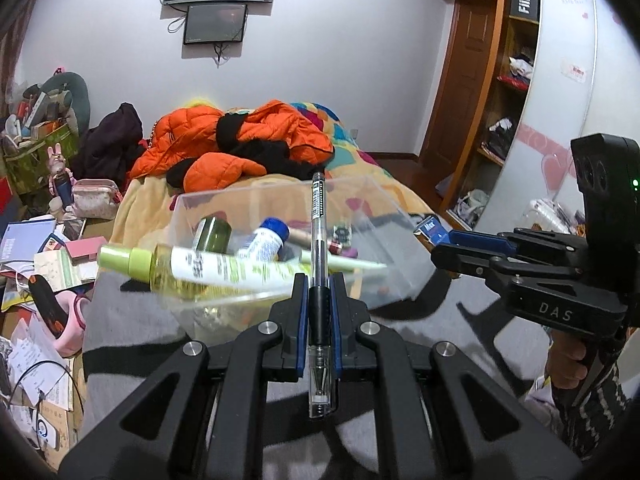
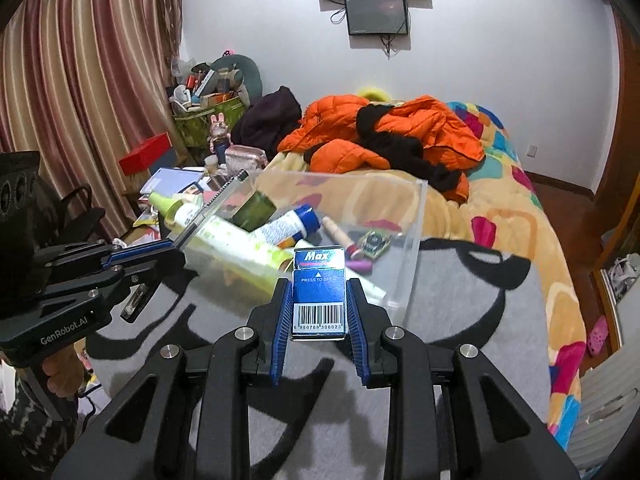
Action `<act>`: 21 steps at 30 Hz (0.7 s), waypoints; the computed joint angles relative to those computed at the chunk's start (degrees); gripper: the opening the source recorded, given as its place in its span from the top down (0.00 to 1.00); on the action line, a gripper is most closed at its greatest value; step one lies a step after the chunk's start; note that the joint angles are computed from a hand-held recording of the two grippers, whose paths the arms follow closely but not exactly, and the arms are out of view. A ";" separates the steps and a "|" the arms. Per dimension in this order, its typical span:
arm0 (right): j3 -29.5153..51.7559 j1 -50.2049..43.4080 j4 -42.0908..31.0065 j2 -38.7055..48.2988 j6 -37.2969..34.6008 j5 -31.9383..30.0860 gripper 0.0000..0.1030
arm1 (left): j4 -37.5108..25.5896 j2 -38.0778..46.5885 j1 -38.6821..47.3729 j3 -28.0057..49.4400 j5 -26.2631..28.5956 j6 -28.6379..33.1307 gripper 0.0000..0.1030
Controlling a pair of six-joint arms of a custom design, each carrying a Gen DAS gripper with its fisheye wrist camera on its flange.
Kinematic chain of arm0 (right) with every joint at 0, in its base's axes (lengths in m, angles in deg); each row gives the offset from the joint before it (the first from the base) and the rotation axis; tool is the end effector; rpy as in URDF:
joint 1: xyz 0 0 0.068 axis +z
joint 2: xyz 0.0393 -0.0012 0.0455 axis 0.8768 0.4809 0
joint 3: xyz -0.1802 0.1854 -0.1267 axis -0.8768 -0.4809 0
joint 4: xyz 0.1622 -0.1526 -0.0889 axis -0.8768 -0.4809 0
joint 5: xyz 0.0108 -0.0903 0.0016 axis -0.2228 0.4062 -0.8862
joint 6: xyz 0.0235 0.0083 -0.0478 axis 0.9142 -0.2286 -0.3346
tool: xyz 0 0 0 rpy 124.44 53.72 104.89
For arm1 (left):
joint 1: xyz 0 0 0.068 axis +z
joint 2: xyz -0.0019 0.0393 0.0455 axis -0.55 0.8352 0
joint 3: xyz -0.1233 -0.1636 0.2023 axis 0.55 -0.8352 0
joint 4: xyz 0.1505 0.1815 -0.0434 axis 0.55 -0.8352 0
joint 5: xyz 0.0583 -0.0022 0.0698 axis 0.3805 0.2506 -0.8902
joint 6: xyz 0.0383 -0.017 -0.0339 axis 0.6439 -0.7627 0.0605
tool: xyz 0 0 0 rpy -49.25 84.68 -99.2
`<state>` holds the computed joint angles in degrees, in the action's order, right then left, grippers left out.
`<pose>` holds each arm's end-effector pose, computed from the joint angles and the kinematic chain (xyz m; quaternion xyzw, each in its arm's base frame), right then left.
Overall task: Organize objects
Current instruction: 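Carry the pen and Max box over the clear box and release both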
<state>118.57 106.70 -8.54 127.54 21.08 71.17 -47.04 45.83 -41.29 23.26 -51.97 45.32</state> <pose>0.2511 0.2316 0.1927 -0.0122 0.9024 0.0626 0.4262 0.2941 -0.0592 0.1955 0.2745 0.8462 -0.2177 0.4015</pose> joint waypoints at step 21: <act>8.78 -8.83 -1.39 6.59 -3.12 -5.48 0.76 | -2.44 12.88 -4.86 14.98 -7.63 -6.41 0.91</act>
